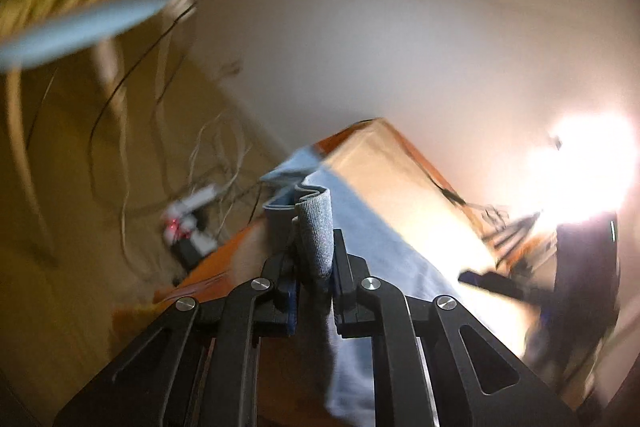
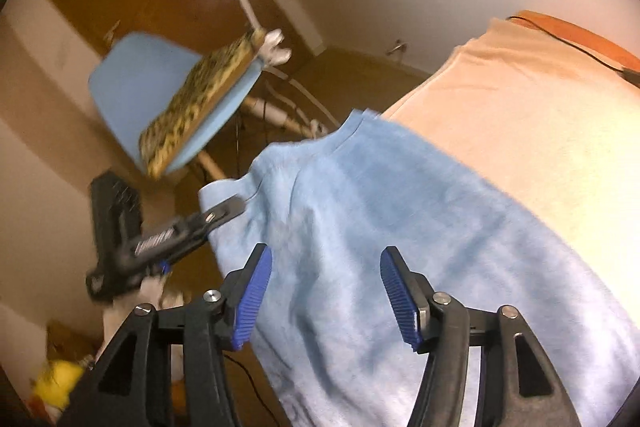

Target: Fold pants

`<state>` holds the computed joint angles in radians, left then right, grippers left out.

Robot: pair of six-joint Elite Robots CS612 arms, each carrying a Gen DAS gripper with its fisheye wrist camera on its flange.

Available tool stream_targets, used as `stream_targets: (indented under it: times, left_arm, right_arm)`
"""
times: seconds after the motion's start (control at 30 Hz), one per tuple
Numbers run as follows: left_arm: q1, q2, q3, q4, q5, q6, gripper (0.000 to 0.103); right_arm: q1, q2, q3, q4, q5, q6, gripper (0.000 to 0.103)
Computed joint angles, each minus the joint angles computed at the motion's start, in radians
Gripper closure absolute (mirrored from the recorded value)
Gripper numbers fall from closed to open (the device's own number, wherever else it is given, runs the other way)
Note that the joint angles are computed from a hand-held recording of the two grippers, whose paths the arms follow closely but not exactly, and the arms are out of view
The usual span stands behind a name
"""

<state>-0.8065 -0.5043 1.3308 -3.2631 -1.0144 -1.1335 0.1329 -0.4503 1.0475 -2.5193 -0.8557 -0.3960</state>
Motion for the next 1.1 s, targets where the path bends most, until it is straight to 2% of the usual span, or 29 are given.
stream_targets:
  times: [0.17,0.27,0.43,0.6,0.67,0.83,0.9,0.97,1.1]
  left_arm:
    - [-0.025,0.038,-0.121,0.081,-0.045,0.232,0.092]
    - [-0.03,0.068,-0.186,0.142,-0.107,0.299,0.092]
    - [-0.03,0.079,-0.205,0.172,-0.138,0.318,0.092]
    - [-0.032,0.076,-0.196,0.16,-0.12,0.322,0.092]
    - [-0.037,0.077,-0.194,0.133,-0.127,0.319,0.092]
    - [-0.043,0.083,-0.2,0.106,-0.167,0.36,0.092]
    - [-0.043,0.082,-0.204,0.101,-0.19,0.377,0.092]
    - [-0.047,0.082,-0.211,0.093,-0.21,0.392,0.092]
    - [-0.057,0.073,-0.211,0.113,-0.204,0.412,0.092]
  right_arm:
    - [-0.014,0.01,-0.059,0.041,0.056,0.043,0.031]
    - [-0.002,0.032,-0.118,0.098,0.019,0.031,0.029]
    - [0.009,0.089,-0.226,0.22,-0.019,0.023,0.029]
    - [0.009,0.134,-0.291,0.233,-0.08,0.085,0.029]
    - [0.002,0.153,-0.318,0.265,-0.059,0.118,0.029]
    - [-0.002,0.195,-0.391,0.36,0.02,0.122,0.029]
    - [0.001,0.204,-0.407,0.372,0.02,0.118,0.029]
    - [0.002,0.21,-0.415,0.363,0.008,0.123,0.035]
    - [-0.009,0.22,-0.434,0.386,0.046,0.147,0.046]
